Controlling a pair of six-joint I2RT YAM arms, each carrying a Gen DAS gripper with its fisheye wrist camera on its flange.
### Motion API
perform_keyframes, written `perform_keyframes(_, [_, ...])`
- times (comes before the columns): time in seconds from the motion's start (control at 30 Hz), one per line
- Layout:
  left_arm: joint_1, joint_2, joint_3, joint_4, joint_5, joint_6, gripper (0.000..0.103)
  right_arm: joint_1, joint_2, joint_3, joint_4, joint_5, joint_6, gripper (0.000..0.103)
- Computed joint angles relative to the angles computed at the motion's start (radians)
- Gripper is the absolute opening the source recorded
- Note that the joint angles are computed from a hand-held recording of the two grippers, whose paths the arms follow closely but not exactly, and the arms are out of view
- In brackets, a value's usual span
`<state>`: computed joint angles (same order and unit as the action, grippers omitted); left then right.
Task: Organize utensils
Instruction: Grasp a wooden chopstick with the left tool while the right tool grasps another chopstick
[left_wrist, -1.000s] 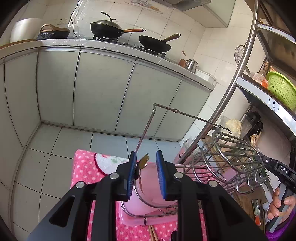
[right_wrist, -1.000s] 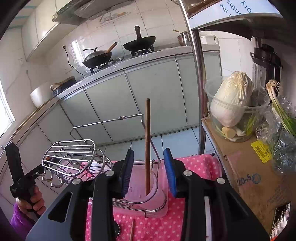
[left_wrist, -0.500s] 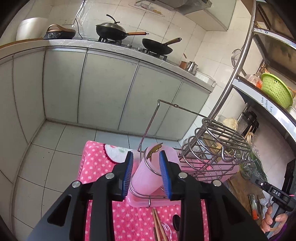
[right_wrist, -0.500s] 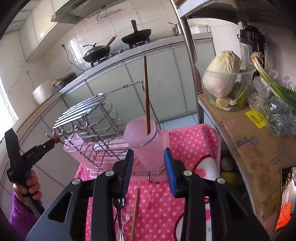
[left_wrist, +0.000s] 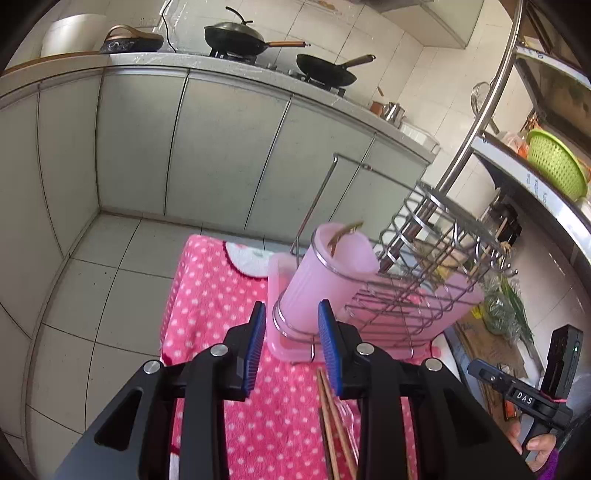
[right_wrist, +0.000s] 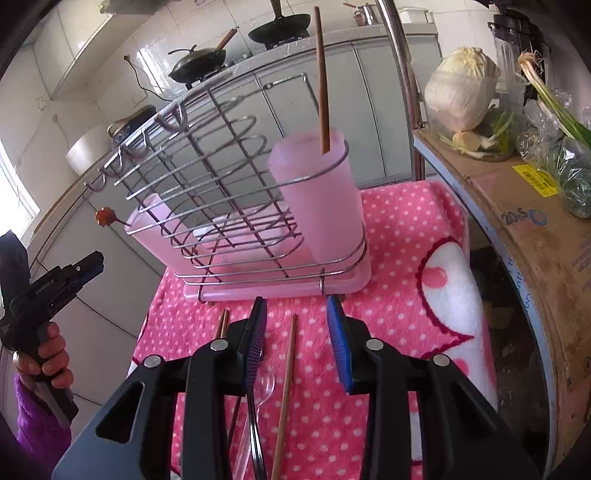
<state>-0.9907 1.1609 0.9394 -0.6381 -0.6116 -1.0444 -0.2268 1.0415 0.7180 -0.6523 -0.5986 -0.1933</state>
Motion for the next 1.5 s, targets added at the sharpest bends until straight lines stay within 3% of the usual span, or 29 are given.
perform_keyframes(0.1, [-0.014, 0.031, -0.035, 0.027, 0.081, -0.027, 0.027, 0.046, 0.022, -0.029, 0.025, 0.034, 0.015, 0.032])
perform_keyframes(0.17, [-0.002, 0.076, -0.043, 0.055, 0.173, -0.034, 0.024, 0.076, 0.048, -0.040, 0.036, 0.053, 0.027, 0.023])
perform_keyframes(0.23, [0.010, 0.129, -0.046, 0.087, 0.259, -0.037, 0.014, 0.099, 0.063, -0.052, 0.047, 0.070, 0.036, 0.019])
perform_keyframes(0.37, [0.030, 0.248, -0.029, 0.132, 0.411, -0.035, 0.006, 0.120, 0.076, -0.079, 0.061, 0.088, 0.038, 0.016])
perform_keyframes(0.6, [0.038, 0.424, 0.054, 0.113, 0.517, -0.047, 0.006, 0.110, 0.112, -0.097, 0.075, 0.071, 0.021, 0.016])
perform_keyframes(0.97, [0.045, 0.594, 0.216, 0.030, 0.540, -0.031, 0.005, 0.066, 0.138, -0.097, 0.067, 0.015, -0.019, 0.016])
perform_keyframes(1.2, [0.030, 0.674, 0.314, -0.034, 0.501, 0.006, 0.005, 0.070, 0.164, -0.091, 0.065, -0.001, -0.016, 0.016])
perform_keyframes(1.5, [0.076, 0.537, 0.185, -0.069, 0.464, -0.051, 0.004, 0.195, 0.268, -0.015, 0.051, 0.067, 0.043, 0.016])
